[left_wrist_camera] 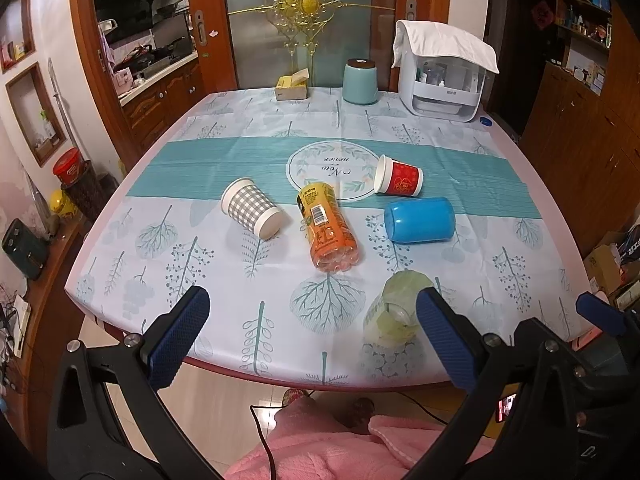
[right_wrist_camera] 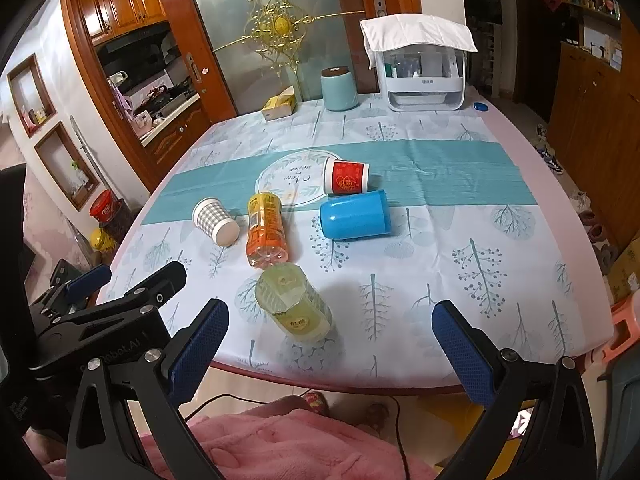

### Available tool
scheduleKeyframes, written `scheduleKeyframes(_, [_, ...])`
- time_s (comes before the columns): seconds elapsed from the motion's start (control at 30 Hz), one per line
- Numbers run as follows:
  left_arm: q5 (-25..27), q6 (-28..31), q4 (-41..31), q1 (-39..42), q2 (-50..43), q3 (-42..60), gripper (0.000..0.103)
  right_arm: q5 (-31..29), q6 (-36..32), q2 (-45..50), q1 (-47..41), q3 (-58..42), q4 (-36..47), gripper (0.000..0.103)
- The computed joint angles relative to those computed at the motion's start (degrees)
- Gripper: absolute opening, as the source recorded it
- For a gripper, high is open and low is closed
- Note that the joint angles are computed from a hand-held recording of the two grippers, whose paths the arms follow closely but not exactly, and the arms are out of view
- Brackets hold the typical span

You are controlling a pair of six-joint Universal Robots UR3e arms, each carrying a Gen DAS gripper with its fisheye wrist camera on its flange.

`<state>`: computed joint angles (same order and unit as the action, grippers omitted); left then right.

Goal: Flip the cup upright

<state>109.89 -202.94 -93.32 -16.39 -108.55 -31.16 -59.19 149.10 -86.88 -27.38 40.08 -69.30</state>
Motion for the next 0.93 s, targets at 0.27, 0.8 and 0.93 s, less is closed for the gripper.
scheduleKeyframes(0.27, [0.11,0.03,-0.11,-0.07,-0.06,0.10,0.103,-0.34,0.27,1.00,0.70,-0.84,0.21,0.103])
scheduleKeyframes(0.8, [1.30,-1.35,-1.70,-0.57,-2.47,3.07,0.103,-0.87,0.63,3.80,2.55,-3.05,-0.13,0.103])
scheduleKeyframes(0.93, [1.20,-1.49,-1.96,-0.53,-2.76,3.58,0.103,-0.74,0.41,5.63,2.63,-5.42,0.80,0.103])
